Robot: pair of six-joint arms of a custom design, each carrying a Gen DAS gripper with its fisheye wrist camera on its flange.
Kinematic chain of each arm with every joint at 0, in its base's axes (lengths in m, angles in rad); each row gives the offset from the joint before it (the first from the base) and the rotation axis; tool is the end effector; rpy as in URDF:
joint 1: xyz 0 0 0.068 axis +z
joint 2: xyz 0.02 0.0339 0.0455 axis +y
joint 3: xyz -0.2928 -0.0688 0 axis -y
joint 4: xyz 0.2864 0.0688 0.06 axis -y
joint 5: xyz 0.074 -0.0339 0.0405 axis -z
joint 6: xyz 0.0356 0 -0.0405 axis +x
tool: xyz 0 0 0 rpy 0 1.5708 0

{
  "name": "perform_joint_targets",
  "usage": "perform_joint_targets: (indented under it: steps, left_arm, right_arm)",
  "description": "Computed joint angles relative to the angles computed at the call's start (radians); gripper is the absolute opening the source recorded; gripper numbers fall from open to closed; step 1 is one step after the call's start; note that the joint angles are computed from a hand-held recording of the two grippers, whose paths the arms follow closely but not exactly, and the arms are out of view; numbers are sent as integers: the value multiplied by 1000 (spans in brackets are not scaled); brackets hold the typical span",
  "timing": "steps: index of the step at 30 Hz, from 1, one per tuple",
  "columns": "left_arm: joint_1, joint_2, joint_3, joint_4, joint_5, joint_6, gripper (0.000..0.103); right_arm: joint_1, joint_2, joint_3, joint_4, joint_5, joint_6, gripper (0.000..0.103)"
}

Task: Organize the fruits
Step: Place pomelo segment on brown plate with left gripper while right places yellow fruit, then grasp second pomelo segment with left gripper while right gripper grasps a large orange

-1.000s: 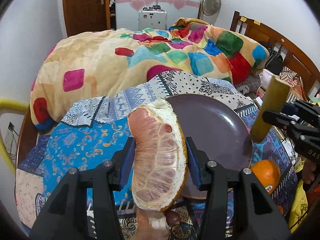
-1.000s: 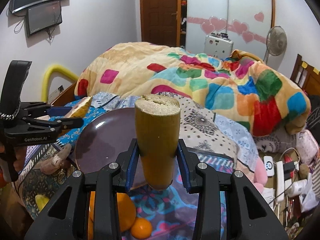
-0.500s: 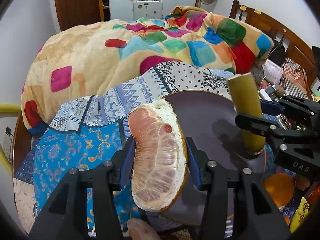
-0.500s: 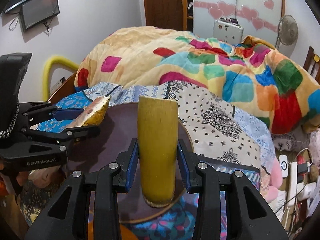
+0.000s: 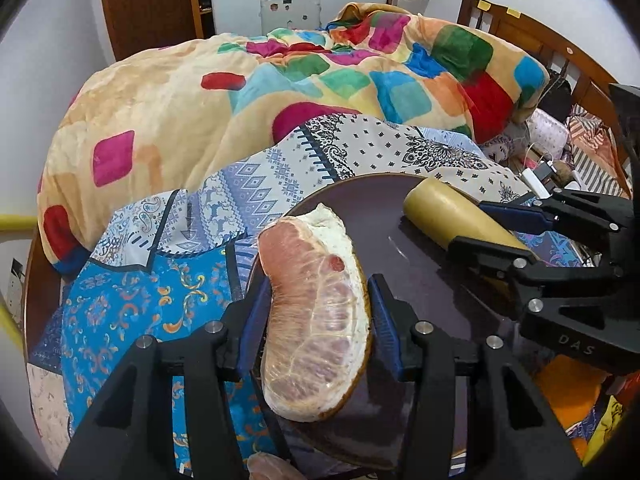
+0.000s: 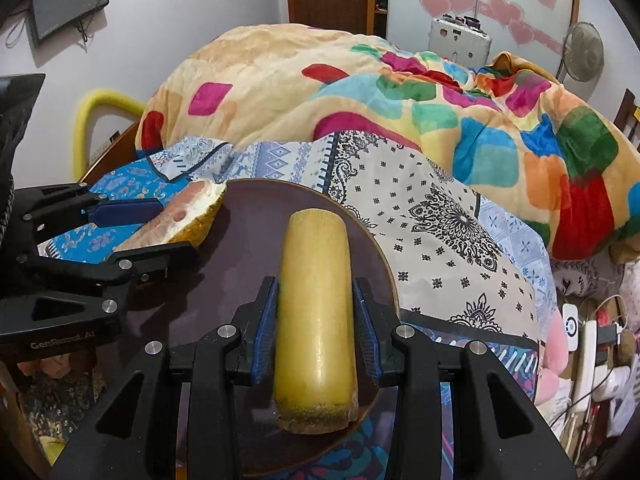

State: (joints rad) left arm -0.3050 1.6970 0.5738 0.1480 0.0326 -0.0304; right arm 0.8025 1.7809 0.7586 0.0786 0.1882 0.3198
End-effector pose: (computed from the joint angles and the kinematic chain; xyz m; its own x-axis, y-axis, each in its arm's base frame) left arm 0.2823 -0.0901 0.0810 -0.7989 0.2197 -0.5599 0.2934 0.9550 -0.0440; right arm 0.2449 0.2438 0.0985 -0.7323 -0.3133 -0.6047 -0.4213 0.9060 0.0407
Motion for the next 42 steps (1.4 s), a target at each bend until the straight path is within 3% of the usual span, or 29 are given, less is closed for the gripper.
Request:
perform_joint_targets:
  steps: [6, 14, 27, 30, 31, 35, 42]
  left_arm:
    - [10, -83, -31, -34, 14, -18, 49]
    - [-8, -357, -137, -135, -45, -24, 49]
    - [-37, -944, -295, -500, -94, -64, 56]
    - [-37, -1020, -327, -555, -88, -72, 56]
    - [-37, -1039, -340, -569, -85, -73, 56]
    - [-36, -1054, -382, -577, -79, -78, 56]
    - [4, -960, -462, -477, -42, -68, 56]
  right_arm:
    - [45, -117, -47, -14, 97, 0, 35]
    - [128, -289, -123, -47, 193, 31, 41]
    - [332, -495, -223, -160, 352, 157, 50]
    - [374, -513, -245, -167, 370, 193, 61]
    - [389, -517, -254, -162, 379, 205, 65]
    - [430, -506, -273, -162, 407, 237, 67]
    - [446, -437, -305, -96, 383, 281, 67]
